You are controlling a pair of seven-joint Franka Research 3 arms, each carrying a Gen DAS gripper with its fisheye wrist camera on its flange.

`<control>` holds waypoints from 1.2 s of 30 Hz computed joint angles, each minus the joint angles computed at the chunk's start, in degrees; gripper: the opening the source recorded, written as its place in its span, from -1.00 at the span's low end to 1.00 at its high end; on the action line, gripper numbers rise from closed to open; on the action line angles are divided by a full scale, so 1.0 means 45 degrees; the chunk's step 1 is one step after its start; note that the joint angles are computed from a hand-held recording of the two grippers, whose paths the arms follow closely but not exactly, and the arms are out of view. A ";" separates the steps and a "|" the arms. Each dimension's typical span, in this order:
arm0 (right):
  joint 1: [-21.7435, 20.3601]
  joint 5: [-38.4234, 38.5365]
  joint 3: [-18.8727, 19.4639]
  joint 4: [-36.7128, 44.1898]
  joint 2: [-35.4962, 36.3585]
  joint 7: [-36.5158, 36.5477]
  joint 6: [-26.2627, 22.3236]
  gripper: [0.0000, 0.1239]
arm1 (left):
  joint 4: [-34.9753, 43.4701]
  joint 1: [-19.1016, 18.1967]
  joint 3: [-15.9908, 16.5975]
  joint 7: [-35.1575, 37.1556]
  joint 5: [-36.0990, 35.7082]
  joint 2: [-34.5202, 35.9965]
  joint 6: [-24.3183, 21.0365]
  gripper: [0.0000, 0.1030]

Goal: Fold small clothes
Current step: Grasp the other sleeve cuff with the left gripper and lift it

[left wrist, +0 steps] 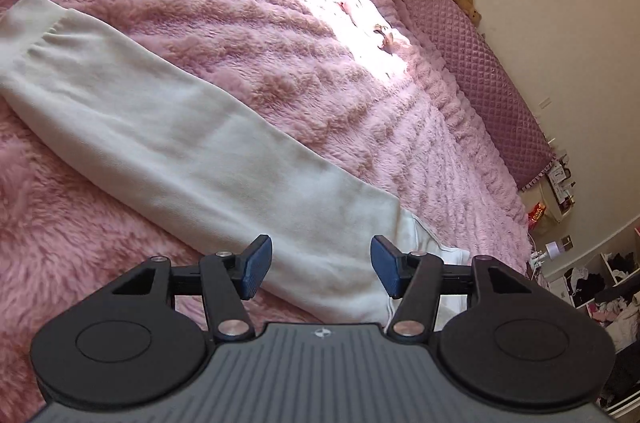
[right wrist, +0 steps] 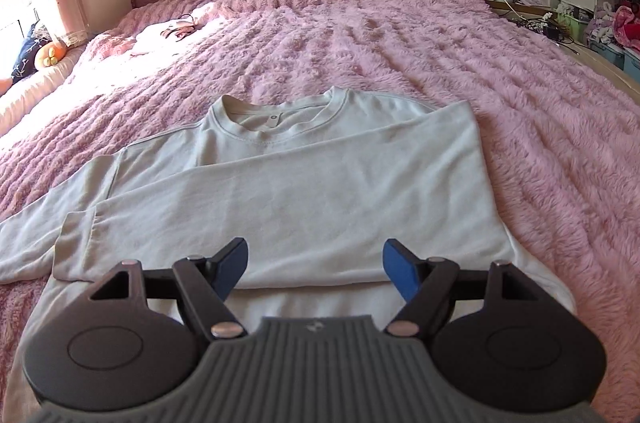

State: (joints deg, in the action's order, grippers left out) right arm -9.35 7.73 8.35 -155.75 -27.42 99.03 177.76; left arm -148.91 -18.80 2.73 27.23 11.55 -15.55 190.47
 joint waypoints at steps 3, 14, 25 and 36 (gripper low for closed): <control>0.0860 0.0184 0.0065 0.0171 0.0143 -0.0006 0.0030 0.15 | -0.1229 0.2447 -0.1870 -0.0327 -0.0455 -0.1453 -0.0419 0.27; 0.2174 0.0072 0.0648 0.0593 0.0137 -0.0098 -0.0230 0.21 | -0.3163 0.7974 -0.4870 -0.2783 -0.1413 -0.2824 0.0502 0.27; 0.1840 -0.0833 0.0946 0.0789 0.0114 0.0351 -0.0800 0.22 | -0.2039 0.9580 -0.6756 -0.1645 -0.4136 -0.0209 0.2357 0.27; 0.2089 -0.0972 0.0633 0.0834 0.0243 0.0496 -0.0946 0.22 | -0.1655 0.7601 -0.4963 0.0289 -0.4656 0.0235 0.3573 -0.83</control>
State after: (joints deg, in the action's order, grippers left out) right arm 0.05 3.36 11.20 -152.00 -26.33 101.26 173.50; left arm -156.35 15.41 -19.60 28.53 -9.40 -14.50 206.55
